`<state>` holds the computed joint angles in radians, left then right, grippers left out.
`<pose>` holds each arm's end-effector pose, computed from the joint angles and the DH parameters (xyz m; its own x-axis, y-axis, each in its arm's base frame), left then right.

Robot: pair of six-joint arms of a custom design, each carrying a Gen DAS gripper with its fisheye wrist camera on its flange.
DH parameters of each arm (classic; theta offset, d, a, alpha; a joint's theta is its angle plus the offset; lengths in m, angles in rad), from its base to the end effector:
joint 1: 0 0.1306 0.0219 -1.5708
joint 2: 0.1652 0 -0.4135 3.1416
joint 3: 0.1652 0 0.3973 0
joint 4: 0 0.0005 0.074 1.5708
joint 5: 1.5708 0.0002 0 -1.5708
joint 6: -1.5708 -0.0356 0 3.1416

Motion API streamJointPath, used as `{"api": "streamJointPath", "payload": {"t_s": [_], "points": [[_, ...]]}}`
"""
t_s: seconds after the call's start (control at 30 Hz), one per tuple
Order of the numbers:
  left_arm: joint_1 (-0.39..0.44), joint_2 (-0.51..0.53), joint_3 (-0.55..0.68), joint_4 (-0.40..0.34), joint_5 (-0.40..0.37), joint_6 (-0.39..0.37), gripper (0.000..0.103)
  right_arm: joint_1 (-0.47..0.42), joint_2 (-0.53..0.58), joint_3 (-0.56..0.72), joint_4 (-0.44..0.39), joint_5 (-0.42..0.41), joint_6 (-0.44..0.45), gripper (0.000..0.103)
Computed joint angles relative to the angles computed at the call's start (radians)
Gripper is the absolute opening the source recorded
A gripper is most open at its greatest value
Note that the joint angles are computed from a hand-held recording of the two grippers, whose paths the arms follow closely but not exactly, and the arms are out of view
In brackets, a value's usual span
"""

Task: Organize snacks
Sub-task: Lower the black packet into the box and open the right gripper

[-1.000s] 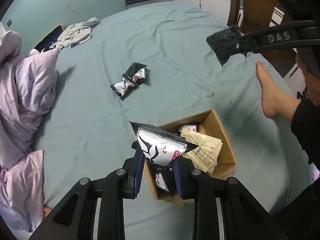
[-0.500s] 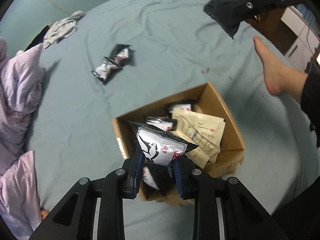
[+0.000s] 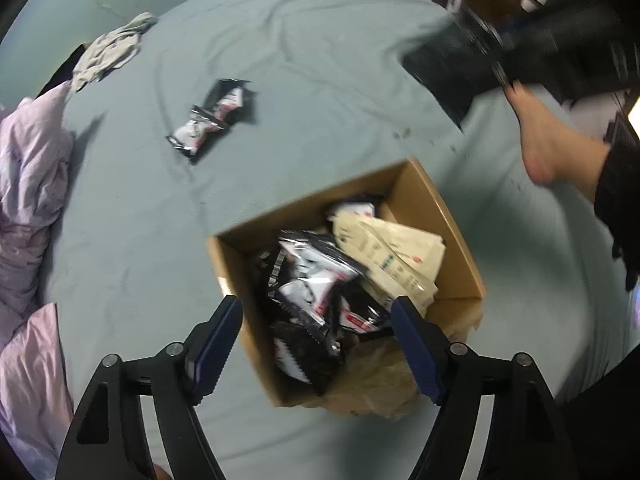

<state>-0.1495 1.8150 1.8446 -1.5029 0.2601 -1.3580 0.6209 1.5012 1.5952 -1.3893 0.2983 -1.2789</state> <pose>0.5859 -0.0980 0.4138 -0.0429 0.9617 -0.2707 0.9976 0.0561 0.0411 0.4018 0.2739 0.4755 -0.6955 0.6280 -0.3491 0.6083 0.7732 0.1791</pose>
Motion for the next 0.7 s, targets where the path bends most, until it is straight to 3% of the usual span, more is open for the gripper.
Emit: {"api": "streamJointPath", "payload": {"t_s": [0.1, 0.23, 0.33, 0.57, 0.7], "points": [[0.015, 0.05, 0.089, -0.024, 0.03, 0.048, 0.079, 0.005, -0.001, -0.006, 0.014, -0.016, 0.025, 0.038], [0.033, 0.092, 0.154, 0.023, 0.032, 0.125, 0.079, 0.006, 0.022, -0.013, 0.072, -0.117, 0.128, 0.038], [0.041, 0.138, 0.219, -0.016, 0.021, 0.163, 0.079, 0.007, 0.066, 0.009, 0.071, -0.174, 0.184, 0.039], [0.049, 0.161, 0.25, -0.03, 0.011, 0.165, 0.079, -0.016, 0.163, 0.068, 0.058, -0.289, 0.267, 0.039], [0.049, 0.143, 0.225, -0.012, 0.024, 0.151, 0.079, -0.036, 0.178, 0.056, 0.106, -0.349, 0.246, 0.04]]}}
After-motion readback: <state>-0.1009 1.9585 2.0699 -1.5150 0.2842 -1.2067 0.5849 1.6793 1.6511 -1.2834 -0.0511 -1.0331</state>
